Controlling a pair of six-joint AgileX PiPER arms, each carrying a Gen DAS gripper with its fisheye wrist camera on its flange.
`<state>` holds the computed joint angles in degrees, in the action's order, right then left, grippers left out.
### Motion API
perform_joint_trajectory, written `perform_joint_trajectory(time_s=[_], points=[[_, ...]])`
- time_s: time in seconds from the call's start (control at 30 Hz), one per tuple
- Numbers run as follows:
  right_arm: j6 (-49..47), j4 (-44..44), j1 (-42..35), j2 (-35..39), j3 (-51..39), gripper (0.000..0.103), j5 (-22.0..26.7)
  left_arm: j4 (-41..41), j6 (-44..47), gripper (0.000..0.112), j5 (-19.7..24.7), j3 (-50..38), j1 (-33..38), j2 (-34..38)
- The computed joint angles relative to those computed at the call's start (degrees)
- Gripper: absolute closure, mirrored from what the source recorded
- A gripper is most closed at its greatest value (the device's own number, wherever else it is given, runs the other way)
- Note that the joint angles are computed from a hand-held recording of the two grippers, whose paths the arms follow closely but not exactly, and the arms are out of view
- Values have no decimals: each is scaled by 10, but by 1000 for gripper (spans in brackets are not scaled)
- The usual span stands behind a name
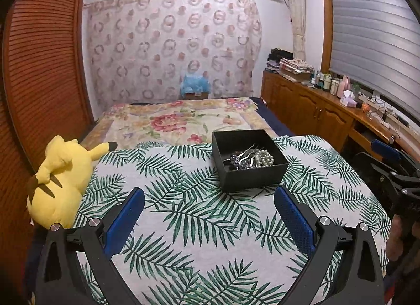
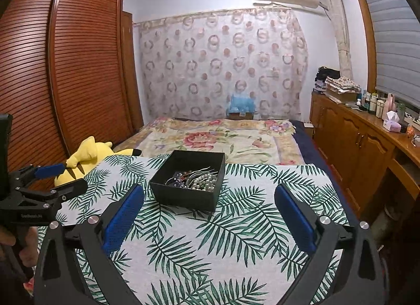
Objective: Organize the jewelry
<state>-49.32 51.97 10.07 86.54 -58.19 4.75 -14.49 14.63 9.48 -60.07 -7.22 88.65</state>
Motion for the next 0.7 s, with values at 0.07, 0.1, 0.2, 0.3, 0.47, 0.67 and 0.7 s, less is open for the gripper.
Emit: perform_joint_trajectory(time_s=[0.07, 0.1, 0.2, 0.3, 0.47, 0.67, 0.7], points=[[17, -17, 1, 1, 2, 3, -4, 7, -9, 17, -4, 4, -1, -5], [39, -39, 2, 3, 0, 3, -4, 12, -14, 17, -6, 6, -2, -7], [48, -47, 3, 5, 1, 3, -8, 24, -29, 17, -4, 2, -4, -7], [26, -24, 2, 5, 4, 3, -9, 27, -35, 17, -6, 2, -5, -9], [-25, 27, -1, 7, 5, 3, -9, 17, -28, 17, -7, 4, -5, -13], [-37, 38, -1, 8, 5, 3, -10, 12, -25, 17, -7, 6, -5, -16], [-37, 39, -1, 8, 5, 3, -9, 8, -20, 17, -7, 6, -5, -15]])
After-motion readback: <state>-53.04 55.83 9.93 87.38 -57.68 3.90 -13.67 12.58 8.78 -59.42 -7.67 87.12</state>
